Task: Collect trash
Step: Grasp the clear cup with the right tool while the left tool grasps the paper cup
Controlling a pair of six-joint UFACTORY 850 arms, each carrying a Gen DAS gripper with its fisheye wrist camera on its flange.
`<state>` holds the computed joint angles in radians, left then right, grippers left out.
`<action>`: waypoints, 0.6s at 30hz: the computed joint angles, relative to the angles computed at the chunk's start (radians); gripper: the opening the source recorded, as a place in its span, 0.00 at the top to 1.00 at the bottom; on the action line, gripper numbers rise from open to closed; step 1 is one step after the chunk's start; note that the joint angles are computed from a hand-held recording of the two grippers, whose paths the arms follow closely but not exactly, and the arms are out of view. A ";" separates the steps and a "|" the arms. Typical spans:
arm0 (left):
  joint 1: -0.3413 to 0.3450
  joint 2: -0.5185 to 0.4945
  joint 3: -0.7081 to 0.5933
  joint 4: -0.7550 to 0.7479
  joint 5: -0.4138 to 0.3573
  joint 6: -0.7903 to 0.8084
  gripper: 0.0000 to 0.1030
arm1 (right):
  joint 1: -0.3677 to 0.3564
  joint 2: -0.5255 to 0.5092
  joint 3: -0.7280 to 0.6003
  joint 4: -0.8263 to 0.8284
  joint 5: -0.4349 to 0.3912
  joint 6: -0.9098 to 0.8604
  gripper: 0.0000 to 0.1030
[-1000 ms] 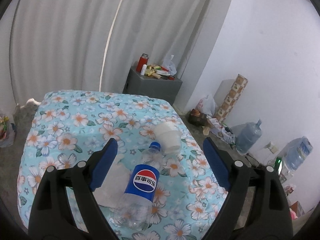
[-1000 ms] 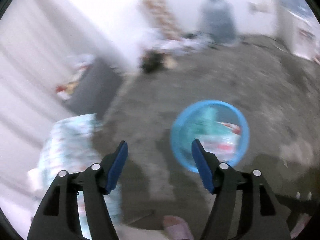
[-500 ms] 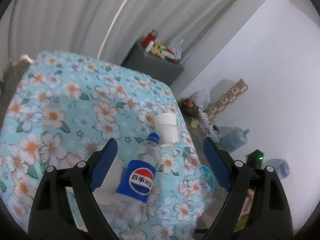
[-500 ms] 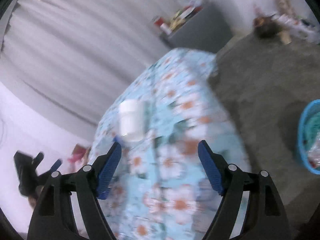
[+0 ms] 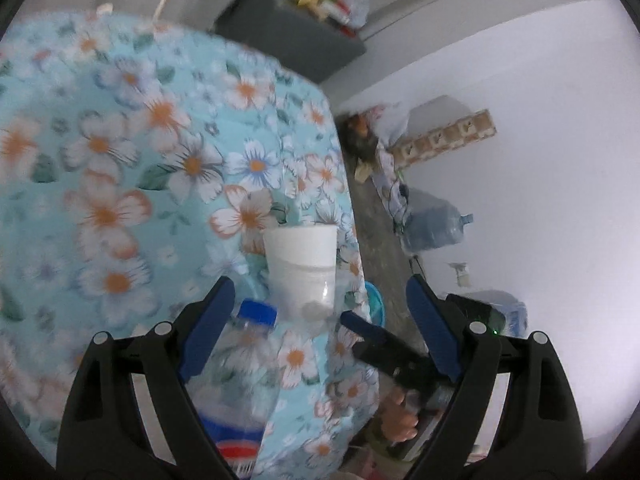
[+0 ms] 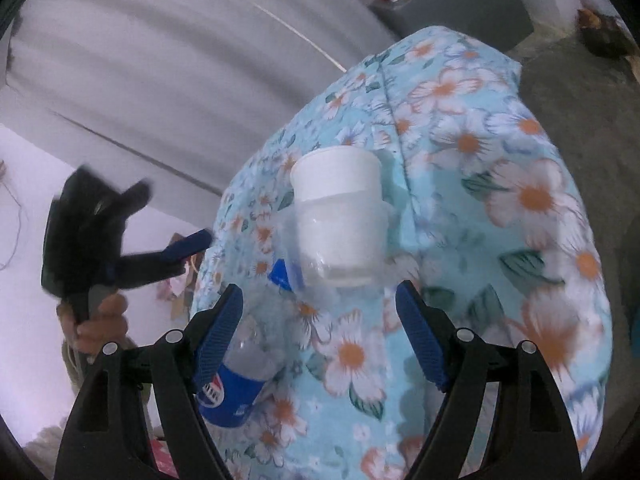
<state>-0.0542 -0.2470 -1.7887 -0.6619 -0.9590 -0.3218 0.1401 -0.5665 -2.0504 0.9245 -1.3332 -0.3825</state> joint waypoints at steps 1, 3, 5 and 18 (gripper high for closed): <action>0.005 -0.019 -0.013 -0.018 -0.013 0.009 0.20 | 0.005 -0.011 -0.019 -0.015 -0.001 0.009 0.26; 0.007 -0.072 -0.055 -0.019 -0.048 -0.004 0.20 | 0.019 -0.037 -0.065 -0.047 -0.007 0.021 0.26; 0.006 -0.106 -0.083 -0.006 -0.070 -0.008 0.20 | 0.030 -0.062 -0.105 -0.069 -0.016 0.035 0.26; -0.023 -0.239 -0.222 0.098 -0.162 0.015 0.20 | 0.065 -0.142 -0.199 -0.118 -0.054 0.029 0.26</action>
